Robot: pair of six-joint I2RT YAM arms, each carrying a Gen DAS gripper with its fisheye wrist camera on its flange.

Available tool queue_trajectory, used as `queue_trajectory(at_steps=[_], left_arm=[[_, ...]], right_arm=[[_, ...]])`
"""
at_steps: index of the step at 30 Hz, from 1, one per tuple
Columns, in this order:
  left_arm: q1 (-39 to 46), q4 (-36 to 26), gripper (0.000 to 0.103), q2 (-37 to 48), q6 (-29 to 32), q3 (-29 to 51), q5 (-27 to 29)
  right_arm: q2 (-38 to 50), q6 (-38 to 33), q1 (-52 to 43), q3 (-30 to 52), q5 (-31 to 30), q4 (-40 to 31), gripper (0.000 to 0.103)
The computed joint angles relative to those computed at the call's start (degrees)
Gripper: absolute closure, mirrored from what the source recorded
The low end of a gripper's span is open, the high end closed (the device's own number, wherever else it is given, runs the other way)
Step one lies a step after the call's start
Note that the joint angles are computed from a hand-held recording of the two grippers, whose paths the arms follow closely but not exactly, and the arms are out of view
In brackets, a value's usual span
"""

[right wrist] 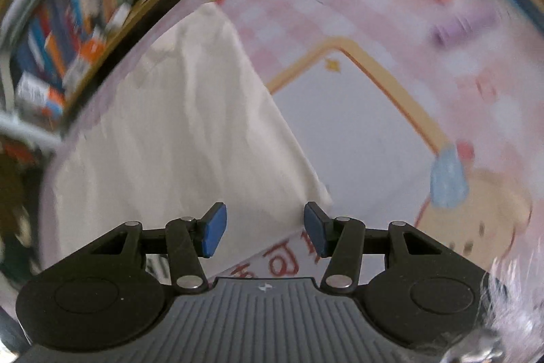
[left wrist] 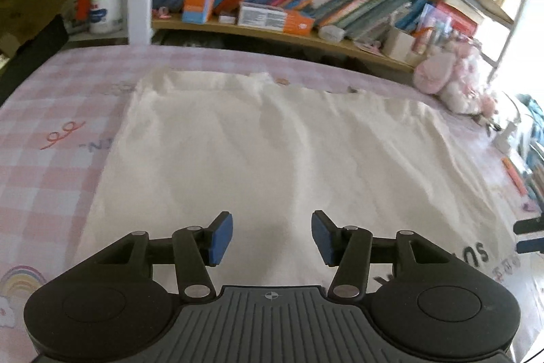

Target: Fold clothes

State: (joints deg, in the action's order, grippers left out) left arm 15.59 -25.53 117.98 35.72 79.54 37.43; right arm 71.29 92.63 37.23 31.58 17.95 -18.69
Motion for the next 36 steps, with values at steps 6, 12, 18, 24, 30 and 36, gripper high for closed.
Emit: queue_trajectory(at_steps=[6,12,18,24,30,36], left_arm=[[-0.22,-0.61,0.042,0.53,1.78,-0.55,-1.33],[0.75,-1.15,0.036,0.73,3.17,-0.96,-0.76],[1.38,-2.01,0.034,0.64,4.14,-0.87,-0.24],[1.98,-3.28,0.032,1.35,5.19,0.17,0.58],[2.3,-4.2,0.031,1.54,5.49,0.85,0.67],[3.82,-4.87,0.03,1.86,3.31,2.51,0.62]], right_arm=[[-2.23,11.12,1.15,-4.59,0.16,5.67,0.061],[1.28,15.52,0.4,-3.3,3.45,6.88,0.064],[3.46,13.18,3.03,2.59,10.01,0.9,0.095],[5.24,5.97,5.29,6.69,13.04,-4.73,0.095],[7.86,5.72,1.69,3.08,8.68,-0.53,0.083],[12.32,1.55,5.81,14.07,16.26,-18.39,0.077]])
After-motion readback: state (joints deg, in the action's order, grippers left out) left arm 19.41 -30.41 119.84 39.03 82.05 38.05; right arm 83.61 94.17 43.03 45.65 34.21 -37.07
